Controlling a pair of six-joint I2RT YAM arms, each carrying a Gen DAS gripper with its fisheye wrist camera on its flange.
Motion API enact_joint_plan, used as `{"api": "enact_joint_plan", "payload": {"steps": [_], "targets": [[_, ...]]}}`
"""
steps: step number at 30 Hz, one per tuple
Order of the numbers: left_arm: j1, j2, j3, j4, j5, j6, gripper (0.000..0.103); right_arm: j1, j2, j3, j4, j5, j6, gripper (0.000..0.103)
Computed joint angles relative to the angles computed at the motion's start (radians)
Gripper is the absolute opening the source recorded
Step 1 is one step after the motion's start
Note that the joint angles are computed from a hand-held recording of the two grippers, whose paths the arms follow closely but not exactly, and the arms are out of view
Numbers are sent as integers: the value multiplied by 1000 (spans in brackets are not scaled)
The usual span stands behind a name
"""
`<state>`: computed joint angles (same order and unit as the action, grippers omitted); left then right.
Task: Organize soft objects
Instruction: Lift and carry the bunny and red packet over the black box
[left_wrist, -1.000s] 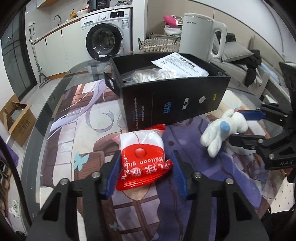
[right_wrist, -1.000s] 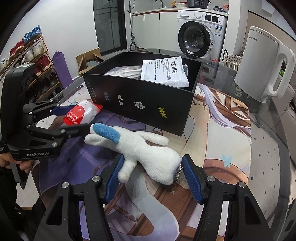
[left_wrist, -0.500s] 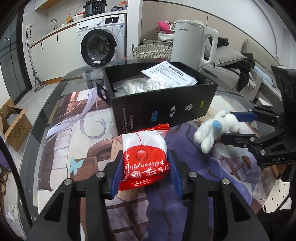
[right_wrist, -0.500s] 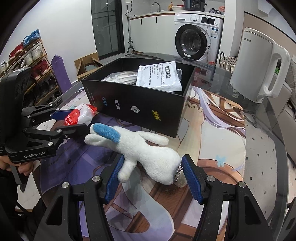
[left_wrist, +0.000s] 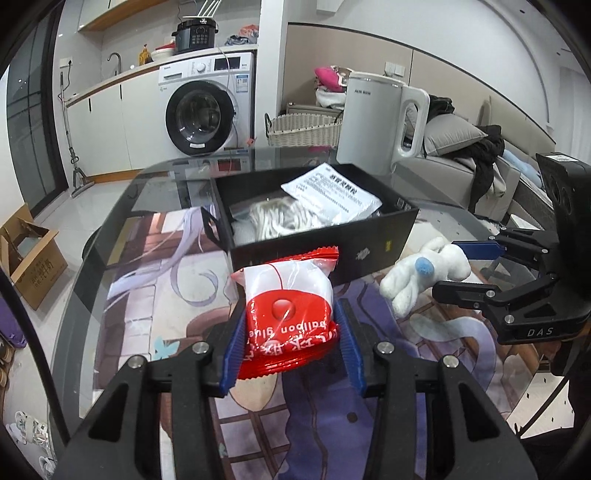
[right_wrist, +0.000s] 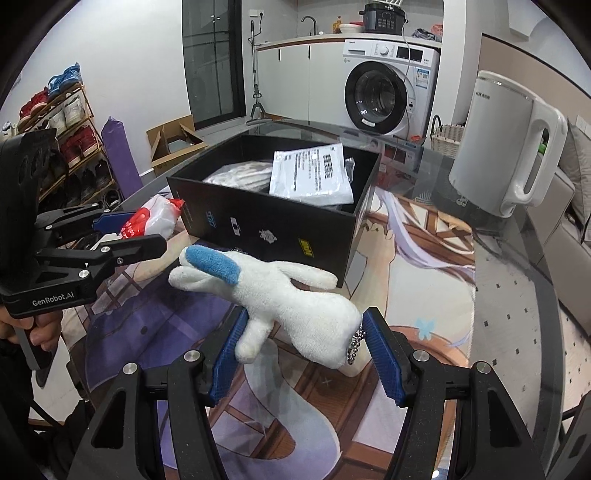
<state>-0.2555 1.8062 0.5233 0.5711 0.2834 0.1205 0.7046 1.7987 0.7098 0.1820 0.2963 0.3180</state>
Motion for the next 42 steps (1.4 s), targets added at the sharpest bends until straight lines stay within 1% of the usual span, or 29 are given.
{"api": "enact_joint_plan", "payload": {"steps": [8, 16, 19, 32, 35, 38, 42], "targets": [[-5, -38, -26, 38, -13, -21, 45, 10, -74, -30, -1, 48, 7, 65], [-20, -47, -33, 53, -39, -32, 45, -2, -96, -36, 20, 69, 12, 65], [-25, -51, -33, 57, -46, -38, 45, -4, -98, -19, 7, 79, 13, 65], [-38, -48, 46, 17, -69, -66, 45, -13, -53, 78, -24, 147, 18, 65], [-40, -36, 71, 11, -75, -73, 45, -14, -19, 129, -57, 171, 28, 65], [-40, -15, 103, 1, -83, -77, 45, -12, 17, 187, -105, 225, 45, 65], [-42, 13, 131, 0, -90, -74, 45, -29, 49, 238, -135, 226, 60, 65]]}}
